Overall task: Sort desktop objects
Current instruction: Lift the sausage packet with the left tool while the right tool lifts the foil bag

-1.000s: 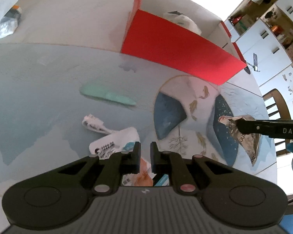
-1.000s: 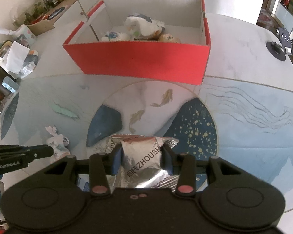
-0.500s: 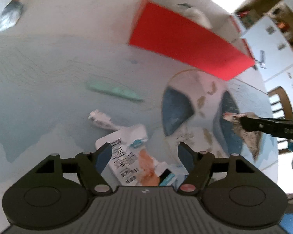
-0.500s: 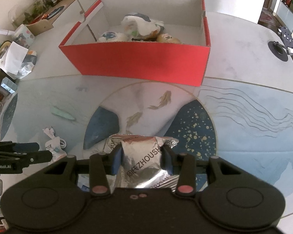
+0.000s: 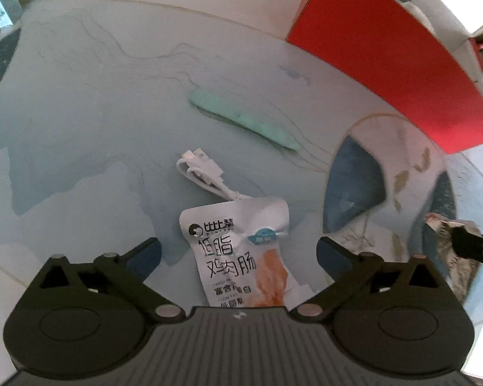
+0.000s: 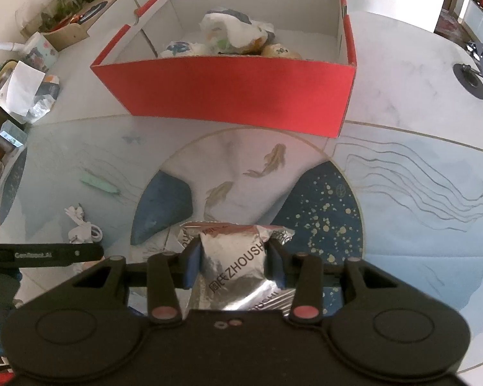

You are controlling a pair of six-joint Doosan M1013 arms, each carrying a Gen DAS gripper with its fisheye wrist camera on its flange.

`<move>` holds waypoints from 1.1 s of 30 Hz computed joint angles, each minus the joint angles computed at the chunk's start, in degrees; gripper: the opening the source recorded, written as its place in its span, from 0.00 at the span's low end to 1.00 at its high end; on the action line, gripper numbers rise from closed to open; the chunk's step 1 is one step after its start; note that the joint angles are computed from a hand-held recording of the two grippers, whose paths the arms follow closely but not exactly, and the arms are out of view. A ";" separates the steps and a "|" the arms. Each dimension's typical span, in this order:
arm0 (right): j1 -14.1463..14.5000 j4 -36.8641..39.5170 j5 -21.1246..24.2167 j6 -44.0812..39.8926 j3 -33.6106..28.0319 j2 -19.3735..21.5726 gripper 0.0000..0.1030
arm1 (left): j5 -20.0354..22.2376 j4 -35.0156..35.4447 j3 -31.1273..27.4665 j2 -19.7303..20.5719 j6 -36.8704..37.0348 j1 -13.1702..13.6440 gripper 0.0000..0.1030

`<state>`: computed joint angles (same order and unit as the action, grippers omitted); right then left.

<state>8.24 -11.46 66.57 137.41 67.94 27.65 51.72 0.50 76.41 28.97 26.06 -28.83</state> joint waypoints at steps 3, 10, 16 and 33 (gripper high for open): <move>-0.41 0.49 -0.28 -0.68 0.31 -0.08 0.42 | 4.75 3.37 -2.79 1.59 -1.39 -0.77 1.00; -1.31 1.57 -0.93 -2.77 0.85 -0.18 0.42 | 11.95 9.27 -6.32 3.84 -3.01 -2.27 1.00; -1.99 2.61 -1.40 -4.11 1.38 -0.29 0.42 | 12.57 9.91 -6.29 3.82 -3.83 -2.43 1.00; -2.41 3.79 -1.79 -7.63 0.68 0.33 0.42 | 0.88 12.46 0.07 0.03 -5.80 -2.54 0.56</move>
